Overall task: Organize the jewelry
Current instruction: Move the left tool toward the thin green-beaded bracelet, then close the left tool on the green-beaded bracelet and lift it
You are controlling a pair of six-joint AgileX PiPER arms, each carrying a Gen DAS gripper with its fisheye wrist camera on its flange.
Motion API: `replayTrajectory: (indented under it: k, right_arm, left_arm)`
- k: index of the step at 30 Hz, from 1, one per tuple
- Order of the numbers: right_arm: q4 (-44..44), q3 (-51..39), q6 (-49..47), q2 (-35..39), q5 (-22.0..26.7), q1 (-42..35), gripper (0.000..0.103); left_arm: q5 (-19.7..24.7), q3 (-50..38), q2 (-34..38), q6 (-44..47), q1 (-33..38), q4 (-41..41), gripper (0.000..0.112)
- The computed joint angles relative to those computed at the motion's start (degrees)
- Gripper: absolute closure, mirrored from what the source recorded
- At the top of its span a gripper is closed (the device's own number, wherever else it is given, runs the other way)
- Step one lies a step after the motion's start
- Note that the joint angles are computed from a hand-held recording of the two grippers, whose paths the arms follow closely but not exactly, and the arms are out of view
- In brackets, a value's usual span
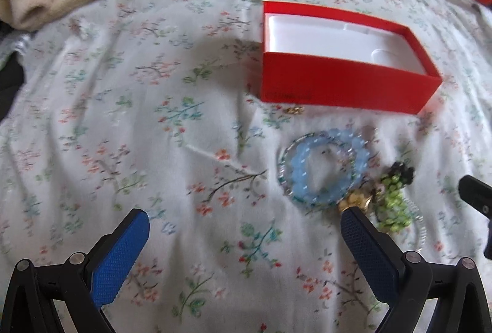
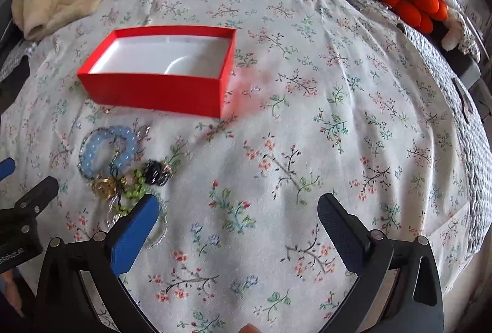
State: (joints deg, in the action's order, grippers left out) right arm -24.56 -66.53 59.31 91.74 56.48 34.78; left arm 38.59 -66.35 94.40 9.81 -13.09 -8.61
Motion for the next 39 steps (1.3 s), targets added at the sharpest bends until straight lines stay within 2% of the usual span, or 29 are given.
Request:
replayTrajectory:
  k: [4, 7, 9, 11, 15, 17, 20, 24, 27, 29, 39]
  right_arm:
    - [4.4, 0.1, -4.8, -0.3, -3.1, -3.9, 0.0]
    - [6.0, 0.2, -7.5, -0.3, -5.0, -5.2, 0.0]
    - [5.3, 0.1, -7.9, -0.2, -5.4, -5.1, 0.0]
    - [5.8, 0.4, -9.3, -0.2, -6.3, -5.1, 0.0]
    - [10.4, 2.1, -13.8, -1.0, -9.4, -5.6, 0.0]
    - [12.3, 3.0, -15.9, -1.1, -10.5, -5.4, 0.0]
    - [13.1, 3.0, -17.4, 0.0, -9.9, -4.5, 0.0]
    - [12.4, 2.7, -17.8, 1.5, -8.6, -3.9, 0.0]
    - [13.0, 2.3, -18.4, 2.3, -8.1, -4.3, 0.0]
    - [13.2, 2.0, -18.8, 2.7, -8.0, -4.5, 0.0]
    - [13.1, 2.6, -18.8, 2.5, -9.0, -4.0, 0.0]
  left_arm:
    - [1.9, -4.3, 3.8, 6.3, 1.8, -6.4, 0.026]
    - [5.8, -8.2, 7.2, 10.6, 2.7, -10.2, 0.038]
    - [9.4, -10.6, 9.5, 15.6, 3.8, -14.4, 0.04]
    - [9.3, -10.5, 10.1, 19.7, 4.3, -17.5, 0.04]
    - [9.1, -10.7, 12.2, 24.6, 5.0, -19.9, 0.063]
    - [8.9, -11.2, 13.3, 25.7, 5.4, -20.7, 0.069]
    - [9.0, -12.1, 14.1, 27.8, 5.9, -23.0, 0.08]
    - [9.9, -14.4, 16.1, 27.7, 5.4, -23.1, 0.101]
    - [11.2, -15.4, 17.3, 28.8, 5.4, -24.2, 0.11]
    - [12.5, -16.0, 17.7, 29.9, 5.6, -26.0, 0.112]
    - [12.2, -11.6, 11.4, 32.1, 7.0, -28.5, 0.112]
